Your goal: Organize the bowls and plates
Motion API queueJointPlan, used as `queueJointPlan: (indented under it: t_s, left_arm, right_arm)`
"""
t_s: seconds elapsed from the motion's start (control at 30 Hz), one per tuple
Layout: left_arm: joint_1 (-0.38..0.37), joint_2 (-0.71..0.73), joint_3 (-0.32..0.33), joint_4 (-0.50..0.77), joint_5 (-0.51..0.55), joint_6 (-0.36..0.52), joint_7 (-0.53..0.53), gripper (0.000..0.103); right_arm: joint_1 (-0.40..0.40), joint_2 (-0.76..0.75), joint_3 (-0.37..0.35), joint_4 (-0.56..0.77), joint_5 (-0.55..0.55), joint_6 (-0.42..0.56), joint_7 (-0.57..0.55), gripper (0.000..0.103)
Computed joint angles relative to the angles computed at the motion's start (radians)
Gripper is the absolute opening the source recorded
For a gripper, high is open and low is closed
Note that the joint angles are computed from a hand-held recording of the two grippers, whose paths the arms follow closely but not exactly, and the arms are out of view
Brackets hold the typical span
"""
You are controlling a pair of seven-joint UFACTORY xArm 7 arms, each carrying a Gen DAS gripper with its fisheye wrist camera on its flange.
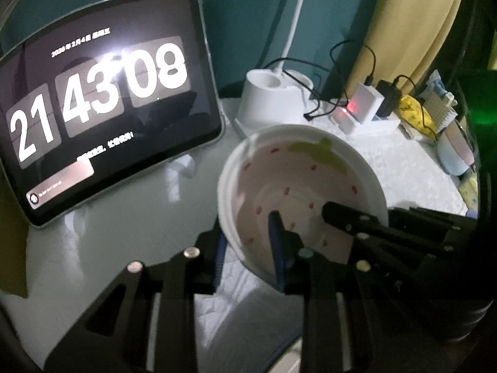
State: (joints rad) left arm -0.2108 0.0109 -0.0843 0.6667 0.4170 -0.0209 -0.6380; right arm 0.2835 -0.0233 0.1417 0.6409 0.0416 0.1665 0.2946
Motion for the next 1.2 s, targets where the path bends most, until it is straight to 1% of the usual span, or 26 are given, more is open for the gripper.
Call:
queueJointPlan:
  t_s: [0.03, 0.07, 0.13, 0.2, 0.27, 0.33, 0.57, 0.63, 0.77, 0.93, 1.2]
  left_arm:
    - [0.000, -0.005, 0.000, -0.004, 0.004, -0.006, -0.005, 0.027]
    - [0.001, -0.008, 0.001, -0.004, 0.028, -0.008, -0.025, 0.027]
    - [0.013, -0.023, -0.005, -0.008, 0.089, -0.012, -0.080, 0.027]
    - [0.043, -0.041, -0.028, -0.011, 0.165, -0.017, -0.151, 0.027]
    - [0.071, -0.057, -0.054, -0.017, 0.202, -0.018, -0.184, 0.027]
    - [0.083, -0.078, -0.072, -0.029, 0.186, -0.018, -0.175, 0.027]
    - [0.193, -0.151, -0.202, -0.067, 0.171, -0.019, -0.187, 0.027]
    - [0.205, -0.173, -0.223, -0.082, 0.146, -0.021, -0.173, 0.027]
    - [0.206, -0.212, -0.245, -0.107, 0.082, -0.016, -0.132, 0.027]
    - [0.181, -0.255, -0.253, -0.127, -0.006, -0.003, -0.077, 0.027]
    - [0.185, -0.328, -0.309, -0.154, -0.083, 0.017, -0.045, 0.027]
  right_arm:
    - [-0.001, -0.014, -0.001, -0.009, 0.001, -0.002, -0.001, 0.018]
    - [-0.001, -0.009, -0.007, -0.007, 0.018, -0.009, -0.024, 0.018]
    - [-0.002, -0.027, -0.007, -0.016, 0.022, -0.011, -0.024, 0.018]
    - [-0.003, -0.044, -0.009, -0.024, 0.029, -0.017, -0.033, 0.018]
    - [-0.001, -0.067, -0.011, -0.034, 0.038, -0.018, -0.040, 0.018]
    - [0.004, -0.107, -0.015, -0.058, 0.048, -0.017, -0.047, 0.018]
    - [0.016, -0.191, -0.031, -0.100, 0.070, -0.011, -0.073, 0.018]
    - [0.018, -0.212, -0.032, -0.111, 0.072, -0.008, -0.074, 0.018]
    - [0.023, -0.251, -0.034, -0.131, 0.073, -0.005, -0.074, 0.018]
    - [0.042, -0.310, -0.053, -0.161, 0.090, -0.001, -0.085, 0.018]
    - [0.049, -0.411, -0.074, -0.206, 0.100, 0.026, -0.103, 0.018]
